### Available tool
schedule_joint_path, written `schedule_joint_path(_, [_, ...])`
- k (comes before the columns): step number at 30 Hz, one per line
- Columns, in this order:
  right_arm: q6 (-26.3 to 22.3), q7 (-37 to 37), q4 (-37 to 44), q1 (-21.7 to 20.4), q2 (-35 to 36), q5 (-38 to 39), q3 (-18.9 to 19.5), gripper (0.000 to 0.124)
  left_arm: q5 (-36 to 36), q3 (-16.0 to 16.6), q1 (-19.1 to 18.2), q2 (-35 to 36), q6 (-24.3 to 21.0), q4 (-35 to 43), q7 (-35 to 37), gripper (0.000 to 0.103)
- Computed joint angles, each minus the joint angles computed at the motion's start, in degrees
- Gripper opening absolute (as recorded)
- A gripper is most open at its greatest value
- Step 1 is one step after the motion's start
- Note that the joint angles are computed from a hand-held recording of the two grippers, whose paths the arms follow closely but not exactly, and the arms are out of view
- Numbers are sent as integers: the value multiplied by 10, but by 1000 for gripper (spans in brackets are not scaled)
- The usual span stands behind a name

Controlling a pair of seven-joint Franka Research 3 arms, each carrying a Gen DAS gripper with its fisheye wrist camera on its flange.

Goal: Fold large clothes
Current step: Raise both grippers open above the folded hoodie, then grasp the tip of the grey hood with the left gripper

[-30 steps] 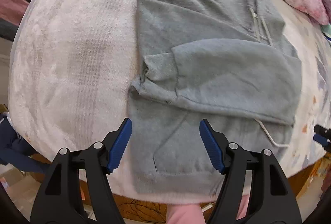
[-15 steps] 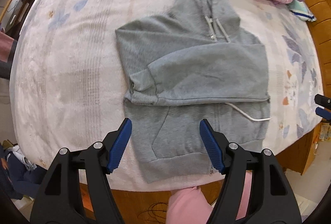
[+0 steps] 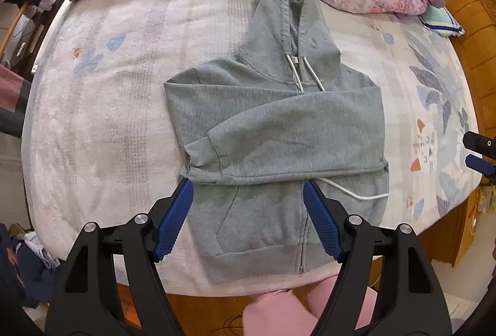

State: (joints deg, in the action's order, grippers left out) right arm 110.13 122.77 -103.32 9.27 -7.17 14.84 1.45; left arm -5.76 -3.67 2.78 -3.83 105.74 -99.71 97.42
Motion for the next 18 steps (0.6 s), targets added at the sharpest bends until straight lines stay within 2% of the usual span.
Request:
schedule_joint_path(3, [4, -10, 9, -6, 16, 24, -9, 83, 8, -7, -4, 22, -17, 27, -33, 74])
schedule_joint_path(6, [46, -43, 8, -11, 23, 57, -16, 83, 11, -14, -9, 45, -20, 53, -40, 77])
schedule_joint_path(12, [26, -73, 93, -25, 102, 86, -24, 83, 42, -26, -15, 121, -33, 140, -84, 78])
schedule_joint_path(18, [4, -84, 210, -42, 203, 94, -26, 83, 66, -36, -21, 246, -69, 297, -111, 81])
